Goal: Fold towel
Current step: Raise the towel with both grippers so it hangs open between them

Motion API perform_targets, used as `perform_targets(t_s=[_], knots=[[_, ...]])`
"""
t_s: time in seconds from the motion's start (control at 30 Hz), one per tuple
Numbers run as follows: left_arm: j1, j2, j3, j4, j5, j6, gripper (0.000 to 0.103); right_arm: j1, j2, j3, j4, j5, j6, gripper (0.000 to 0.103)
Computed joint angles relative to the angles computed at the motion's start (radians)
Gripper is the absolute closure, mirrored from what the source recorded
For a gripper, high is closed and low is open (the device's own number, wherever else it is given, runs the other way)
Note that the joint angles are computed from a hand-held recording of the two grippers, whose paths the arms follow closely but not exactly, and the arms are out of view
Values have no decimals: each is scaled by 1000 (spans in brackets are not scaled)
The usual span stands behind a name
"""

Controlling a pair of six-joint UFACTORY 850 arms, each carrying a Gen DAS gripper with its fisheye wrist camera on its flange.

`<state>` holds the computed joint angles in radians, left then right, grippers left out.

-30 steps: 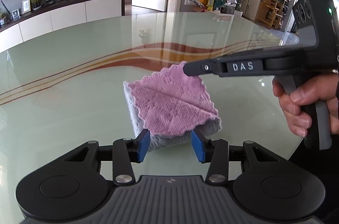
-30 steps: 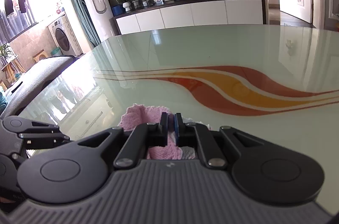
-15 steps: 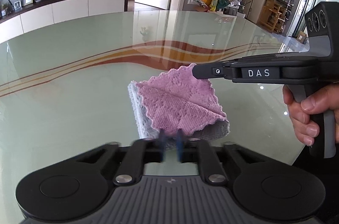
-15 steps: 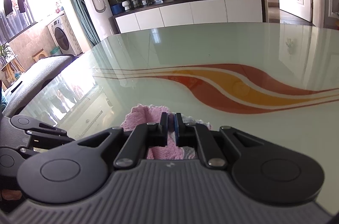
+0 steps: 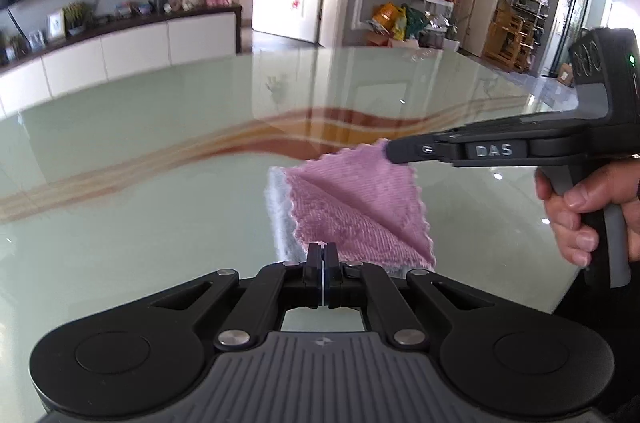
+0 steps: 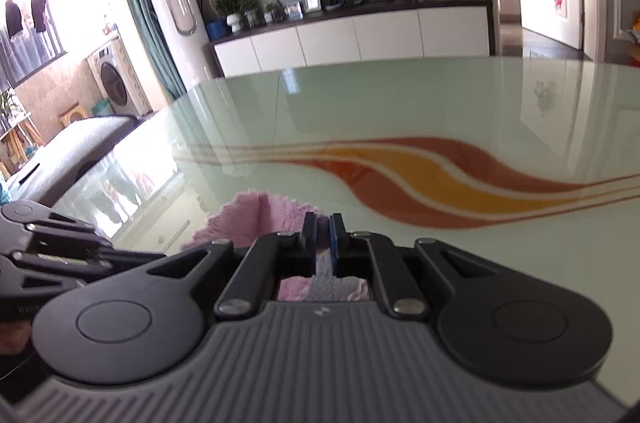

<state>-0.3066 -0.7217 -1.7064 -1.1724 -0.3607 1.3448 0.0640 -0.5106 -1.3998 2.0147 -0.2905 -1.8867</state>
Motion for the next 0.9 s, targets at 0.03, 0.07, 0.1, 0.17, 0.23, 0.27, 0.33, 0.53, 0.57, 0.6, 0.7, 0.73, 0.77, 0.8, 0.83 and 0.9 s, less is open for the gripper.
perform_targets(t_s=[0.03,0.07,0.1,0.17,0.23,0.27,0.33,0.53,0.57,0.6,0.7,0.73,0.77,0.8,0.83,0.9], knots=[[3,12,7,-20,14,23,103,0,6,2,32,-4,-31,97],[5,24,14,-47,31,54,103,0,11,3,57,-6,-56,97],[5,31,19,-63,41,74,103,0,15,4,81,-9,-81,97],[7,49,29,-105,63,124,103,1,26,8,147,-16,-149,97],[11,69,35,-175,81,187,103,1,37,11,207,-23,-207,97],[12,75,37,-190,85,202,103,1,44,12,246,-28,-246,97],[13,92,39,-261,102,281,103,1,58,11,308,-34,-312,97],[11,124,22,-425,148,463,103,-2,88,3,483,-49,-505,97],[12,128,19,-443,151,480,103,-4,94,1,507,-56,-527,97],[12,133,16,-461,153,497,103,-5,99,5,524,-61,-547,97],[10,150,18,-517,160,557,103,-8,113,14,558,-81,-584,97],[10,156,20,-544,163,584,103,-8,115,16,570,-84,-598,97],[11,161,25,-562,163,602,103,-7,121,21,589,-91,-620,97],[11,167,27,-593,166,632,103,-7,123,23,600,-96,-632,97],[11,168,23,-598,168,634,103,-6,123,23,610,-97,-642,97],[12,168,17,-594,171,629,103,-6,124,20,638,-97,-667,97]])
